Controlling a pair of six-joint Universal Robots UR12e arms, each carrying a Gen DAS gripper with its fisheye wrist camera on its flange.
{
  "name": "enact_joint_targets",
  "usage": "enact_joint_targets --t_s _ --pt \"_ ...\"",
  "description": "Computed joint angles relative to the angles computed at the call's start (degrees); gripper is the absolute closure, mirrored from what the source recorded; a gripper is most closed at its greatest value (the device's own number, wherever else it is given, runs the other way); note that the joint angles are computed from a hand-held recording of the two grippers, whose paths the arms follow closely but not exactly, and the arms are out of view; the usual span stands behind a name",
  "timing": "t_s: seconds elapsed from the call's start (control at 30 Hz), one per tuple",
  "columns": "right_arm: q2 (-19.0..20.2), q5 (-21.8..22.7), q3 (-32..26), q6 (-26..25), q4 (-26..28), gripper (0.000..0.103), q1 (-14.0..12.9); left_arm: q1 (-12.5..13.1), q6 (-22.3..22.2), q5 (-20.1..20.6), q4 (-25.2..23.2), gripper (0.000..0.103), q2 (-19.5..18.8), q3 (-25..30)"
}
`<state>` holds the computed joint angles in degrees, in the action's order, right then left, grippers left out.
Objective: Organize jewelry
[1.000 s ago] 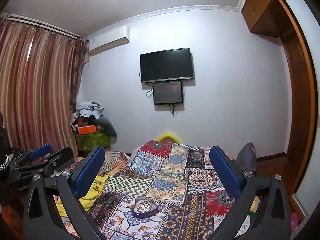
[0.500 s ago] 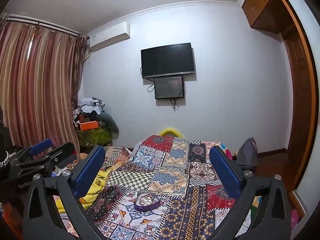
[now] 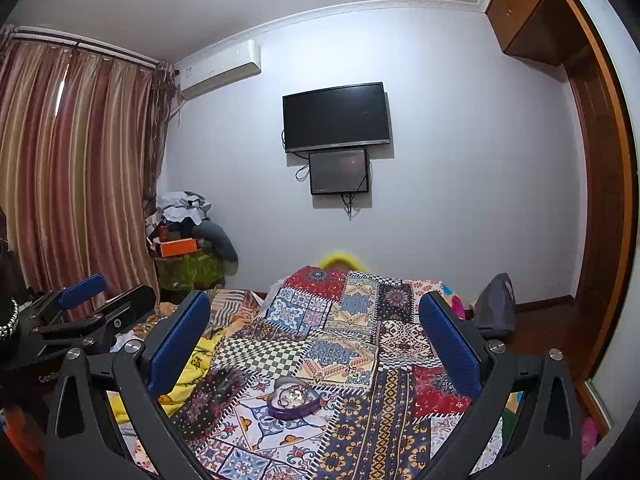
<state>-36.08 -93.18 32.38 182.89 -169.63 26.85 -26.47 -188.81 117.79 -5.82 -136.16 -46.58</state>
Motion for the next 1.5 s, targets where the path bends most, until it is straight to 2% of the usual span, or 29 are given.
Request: enact_joint_targets --t_s 0.43,1.5 --pt "-0.12 0.08 0.0 0.48 1.23 0.0 -0.1 0.16 -0.75 -0.25 -1.66 0.001 -0.04 0.15" --pt "-0.08 0.58 -0.3 0.93 2.01 0.0 -0.42 0.58 -1.24 -2.04 -2.0 0.0 0.14 -0.22"
